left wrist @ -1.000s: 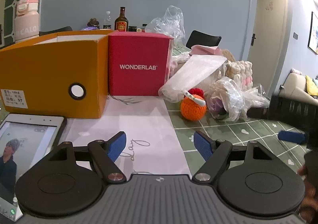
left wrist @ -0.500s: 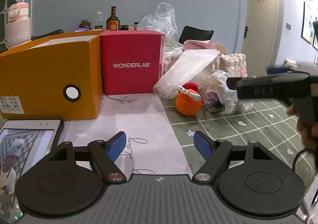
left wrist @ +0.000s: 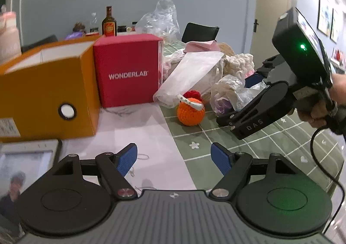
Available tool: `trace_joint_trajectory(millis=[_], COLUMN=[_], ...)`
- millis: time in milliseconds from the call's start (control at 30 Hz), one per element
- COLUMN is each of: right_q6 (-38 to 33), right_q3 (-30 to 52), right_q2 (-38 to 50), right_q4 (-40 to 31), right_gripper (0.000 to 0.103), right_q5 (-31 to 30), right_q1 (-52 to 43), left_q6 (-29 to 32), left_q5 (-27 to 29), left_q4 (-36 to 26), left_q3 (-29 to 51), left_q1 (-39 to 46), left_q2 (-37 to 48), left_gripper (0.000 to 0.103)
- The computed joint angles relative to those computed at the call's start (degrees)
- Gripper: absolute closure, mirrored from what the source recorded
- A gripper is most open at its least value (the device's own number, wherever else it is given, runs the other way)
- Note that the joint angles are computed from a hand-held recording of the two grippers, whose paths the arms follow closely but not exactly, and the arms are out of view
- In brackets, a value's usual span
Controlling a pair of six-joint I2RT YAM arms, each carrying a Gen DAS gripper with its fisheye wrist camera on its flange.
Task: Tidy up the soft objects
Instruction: 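Reach the right tool to the clear plastic bag with white bow and close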
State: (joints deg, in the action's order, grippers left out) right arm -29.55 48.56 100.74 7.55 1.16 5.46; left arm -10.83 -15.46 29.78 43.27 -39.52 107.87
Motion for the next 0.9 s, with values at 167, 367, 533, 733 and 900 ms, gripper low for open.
trace_joint_trajectory(millis=[167,367,533,733,900], right_q6=[1.05,1.99,-4.23,-20.7,-33.26], right_q3=[0.29,-5.06,-9.35,-10.09,-12.41], right_q2=[-0.78,-5.71,-11.05,-14.36,-13.65], right_q4=[-2.46,-2.45,-3.23,-7.48,-0.62], right_gripper=[0.022,0.027,0.004,0.003,0.005], right_q5=[-0.64,2.68,2.58,3.6,5.3], right_q1=[-0.37,1.46,2.23,2.95,4.22], left_q6=[1.91,1.93,1.64,-1.02,-1.21], left_q5=[-1.58,-0.89,0.01,2.25,1.24], left_q4=[-2.73,-3.54,-3.17,-4.31,-4.59], left_q3=[2.27,4.31,4.07,3.21,3.32], left_q1=[-0.51,-0.98,-0.52,1.32,1.48], left_q2=[-0.27,0.18,0.38,-1.13,-1.34], left_gripper=[0.012,0.012,0.012,0.012,0.012])
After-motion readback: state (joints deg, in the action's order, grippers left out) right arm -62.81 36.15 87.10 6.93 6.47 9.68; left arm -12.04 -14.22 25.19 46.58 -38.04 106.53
